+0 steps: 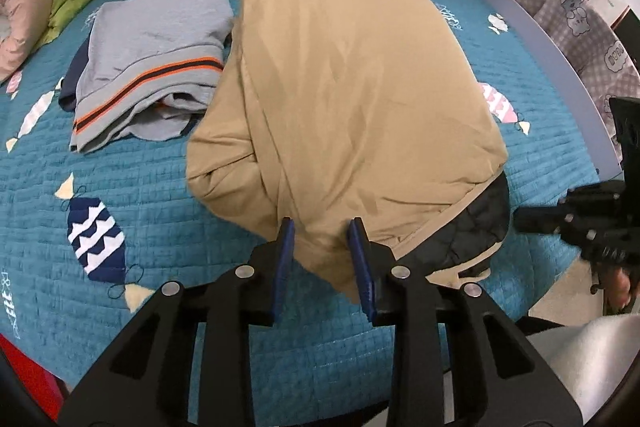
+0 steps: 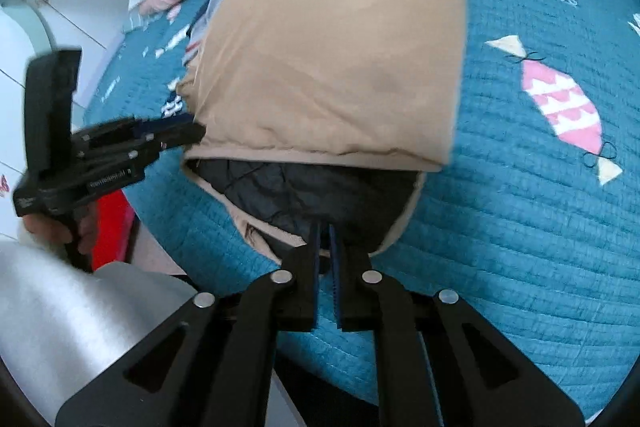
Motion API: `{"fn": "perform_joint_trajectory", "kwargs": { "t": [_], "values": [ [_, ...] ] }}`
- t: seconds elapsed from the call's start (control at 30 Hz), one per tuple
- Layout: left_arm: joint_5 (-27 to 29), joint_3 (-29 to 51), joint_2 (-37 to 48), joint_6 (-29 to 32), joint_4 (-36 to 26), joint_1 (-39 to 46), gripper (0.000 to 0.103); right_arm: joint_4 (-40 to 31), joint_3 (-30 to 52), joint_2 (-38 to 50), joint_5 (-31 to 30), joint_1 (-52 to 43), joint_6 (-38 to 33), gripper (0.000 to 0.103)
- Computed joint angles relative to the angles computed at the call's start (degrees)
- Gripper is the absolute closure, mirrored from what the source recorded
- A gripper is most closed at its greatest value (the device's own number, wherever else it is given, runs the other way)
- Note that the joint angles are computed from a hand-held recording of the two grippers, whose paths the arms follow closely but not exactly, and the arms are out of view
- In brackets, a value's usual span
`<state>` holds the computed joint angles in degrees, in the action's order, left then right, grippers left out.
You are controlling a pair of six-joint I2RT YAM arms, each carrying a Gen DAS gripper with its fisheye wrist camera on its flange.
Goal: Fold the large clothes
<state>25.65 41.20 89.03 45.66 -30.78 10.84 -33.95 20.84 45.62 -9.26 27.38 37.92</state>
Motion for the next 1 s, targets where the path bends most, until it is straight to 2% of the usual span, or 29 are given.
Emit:
{"fn": "perform_joint_trajectory", "kwargs": {
  "t": [0.03, 0.1, 0.13, 0.23, 0.27, 0.3, 0.43, 0.5, 0.67, 1.0],
  "values": [
    [-0.12, 0.10, -0.29, 0.01, -0.33, 0.05, 0.073, -1.51, -0.33, -2.03, -2.30, -3.53, -1.14, 0.083],
    [-0.27, 0.12, -2.20, 0.79, -1.38, 0.11, 0.072, -4.42, -0.21, -4.85, -5.57, -9.90, -3.37, 0.059],
    [-0.32, 0.24, -2.75, 0.91, -1.73, -0.07, 0.072, -5.45, 0.02, -6.34, -6.41, -13.33, -4.62, 0.043],
    [0.14, 2.70, -3.74, 3.07, -6.00, 0.94, 0.069, -5.61, 1.50, -4.95, -7.69, -18.80, -8.12, 0.036],
    [0.47, 3.75, -3.57, 3.51, -7.41, 1.26, 0.061, -5.37, 1.87, -4.17, -7.38, -19.97, -8.63, 0.027],
    [1.11, 4.93, -3.56, 3.60, -8.55, 1.80, 0.054, -4.52, 1.94, -3.47, -7.66, -21.58, -9.24, 0.025],
    [3.10, 9.60, -2.91, 2.98, -11.86, 2.08, 0.048, -0.27, 2.77, 3.06, -10.01, -26.39, -11.29, 0.025],
    [4.08, 11.06, -2.58, 1.37, -11.07, 2.10, 0.038, 2.78, 2.87, 5.96, -10.99, -27.13, -10.91, 0.025],
    [1.52, 13.43, 0.80, -3.57, -6.36, -0.40, 0.032, 7.85, 3.83, 10.89, -11.13, -27.83, -9.57, 0.016],
    [0.09, 20.40, 14.71, -11.29, -2.77, -4.38, 0.022, 19.51, 3.81, 23.02, -13.87, -29.94, -6.58, 0.012]
  ]
}}
